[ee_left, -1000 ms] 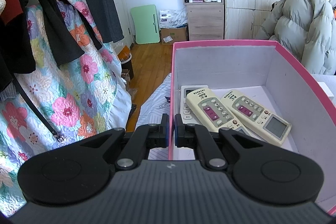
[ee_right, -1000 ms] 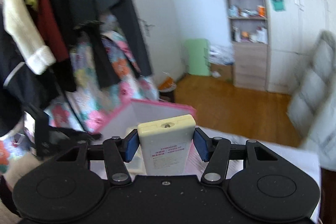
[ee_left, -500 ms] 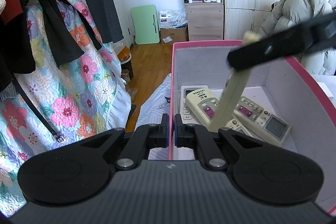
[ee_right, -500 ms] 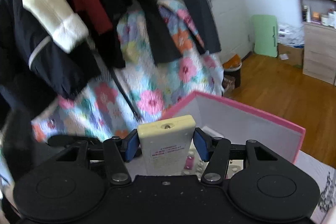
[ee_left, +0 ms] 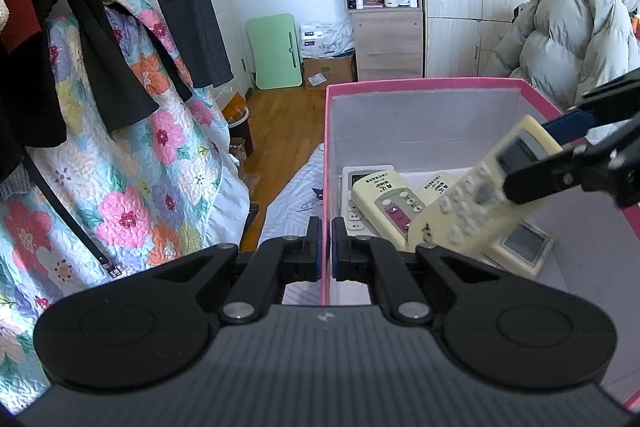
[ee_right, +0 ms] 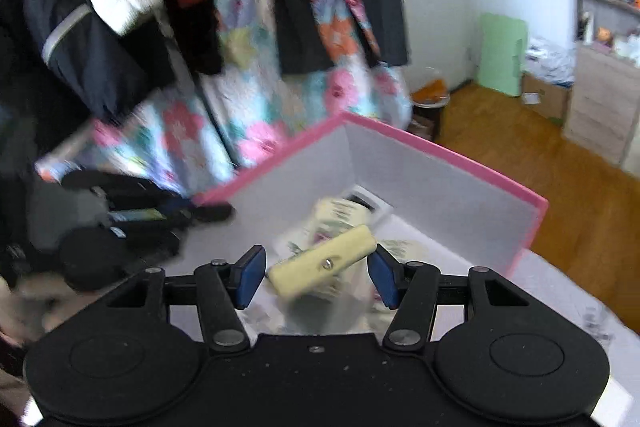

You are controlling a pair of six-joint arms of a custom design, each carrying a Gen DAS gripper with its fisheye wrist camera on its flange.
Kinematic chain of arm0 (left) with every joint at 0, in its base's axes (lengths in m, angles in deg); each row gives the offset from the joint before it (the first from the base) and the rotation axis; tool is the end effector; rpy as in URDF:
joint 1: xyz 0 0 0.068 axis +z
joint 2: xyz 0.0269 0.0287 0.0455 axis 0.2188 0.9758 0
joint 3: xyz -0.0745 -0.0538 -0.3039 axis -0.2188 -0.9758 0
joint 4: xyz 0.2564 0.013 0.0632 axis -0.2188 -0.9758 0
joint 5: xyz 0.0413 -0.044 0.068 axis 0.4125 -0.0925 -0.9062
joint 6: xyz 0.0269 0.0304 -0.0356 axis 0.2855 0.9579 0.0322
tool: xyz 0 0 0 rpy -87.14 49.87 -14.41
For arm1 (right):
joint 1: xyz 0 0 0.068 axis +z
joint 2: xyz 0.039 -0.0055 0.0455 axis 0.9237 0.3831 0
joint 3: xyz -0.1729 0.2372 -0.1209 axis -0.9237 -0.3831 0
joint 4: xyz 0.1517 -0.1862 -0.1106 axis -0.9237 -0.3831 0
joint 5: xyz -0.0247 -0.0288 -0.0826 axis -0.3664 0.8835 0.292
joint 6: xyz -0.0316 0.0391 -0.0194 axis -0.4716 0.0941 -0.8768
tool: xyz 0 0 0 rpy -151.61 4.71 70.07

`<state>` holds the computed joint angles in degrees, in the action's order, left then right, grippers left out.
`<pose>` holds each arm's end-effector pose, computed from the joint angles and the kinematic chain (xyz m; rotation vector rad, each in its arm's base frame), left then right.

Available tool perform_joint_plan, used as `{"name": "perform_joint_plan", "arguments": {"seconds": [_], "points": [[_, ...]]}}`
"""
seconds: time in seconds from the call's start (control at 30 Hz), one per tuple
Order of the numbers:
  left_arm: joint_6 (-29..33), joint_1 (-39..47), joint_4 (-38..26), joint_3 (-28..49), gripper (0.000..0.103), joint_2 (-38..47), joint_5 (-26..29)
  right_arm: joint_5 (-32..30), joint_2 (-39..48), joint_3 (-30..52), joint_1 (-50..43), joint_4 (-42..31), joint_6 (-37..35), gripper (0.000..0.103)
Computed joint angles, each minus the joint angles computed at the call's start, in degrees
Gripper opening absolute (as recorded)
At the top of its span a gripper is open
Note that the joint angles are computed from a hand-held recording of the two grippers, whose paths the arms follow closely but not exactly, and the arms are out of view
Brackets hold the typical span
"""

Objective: Organize rigid objects
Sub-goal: 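Lower the cream remote into the pink box and release it, then grasp the bunch of silver keys with the right gripper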

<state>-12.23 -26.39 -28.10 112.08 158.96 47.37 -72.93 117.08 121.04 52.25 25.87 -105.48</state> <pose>0.2069 -0.1393 0.2036 -0.0535 2.2226 0.2002 0.2977 -0.0530 0.2334 -0.9801 2.1522 0.7107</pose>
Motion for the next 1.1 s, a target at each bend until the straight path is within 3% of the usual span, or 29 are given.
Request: {"name": "perform_joint_plan", "arguments": {"seconds": [0.1,0.23,0.37,0.43,0.57,0.7,0.83,1.1], "points": [[-0.1,0.1,-0.1,-0.2,0.004,-0.4,0.1,6.8,-6.7,-8.3,0.8,15.8,6.5,0.061],[0.5,0.5,-0.4,-0.2,0.004,-0.7,0.2,1.5,-10.0,-10.4,-3.9,17.2,7.7,0.061],[0.5,0.5,-0.5,0.0,0.004,-0.7,0.3,-7.2,-10.6,-9.6,-14.0,9.5,1.1,0.071],[0.4,0.5,-0.4,-0.1,0.004,-0.7,0.4,-8.1,-9.3,-7.6,-18.2,3.3,-3.3,0.072],[0.3,0.5,-0.3,-0.1,0.004,-0.7,0.4,-3.6,-5.0,-3.0,-25.0,-7.8,-12.9,0.071],[0.9,0.5,-0.2,-0.2,0.003,-0.8,0.3,0.3,-0.8,-2.0,-31.0,-9.2,-15.1,0.07],[2.5,-0.4,1.0,-0.6,0.003,-0.5,-1.2,2.4,2.4,-3.4,-34.0,-5.8,-11.8,0.068],[2.8,-1.2,-0.3,0.3,0.004,0.5,-2.8,5.9,6.5,-10.2,-30.7,14.4,1.6,0.059]]}}
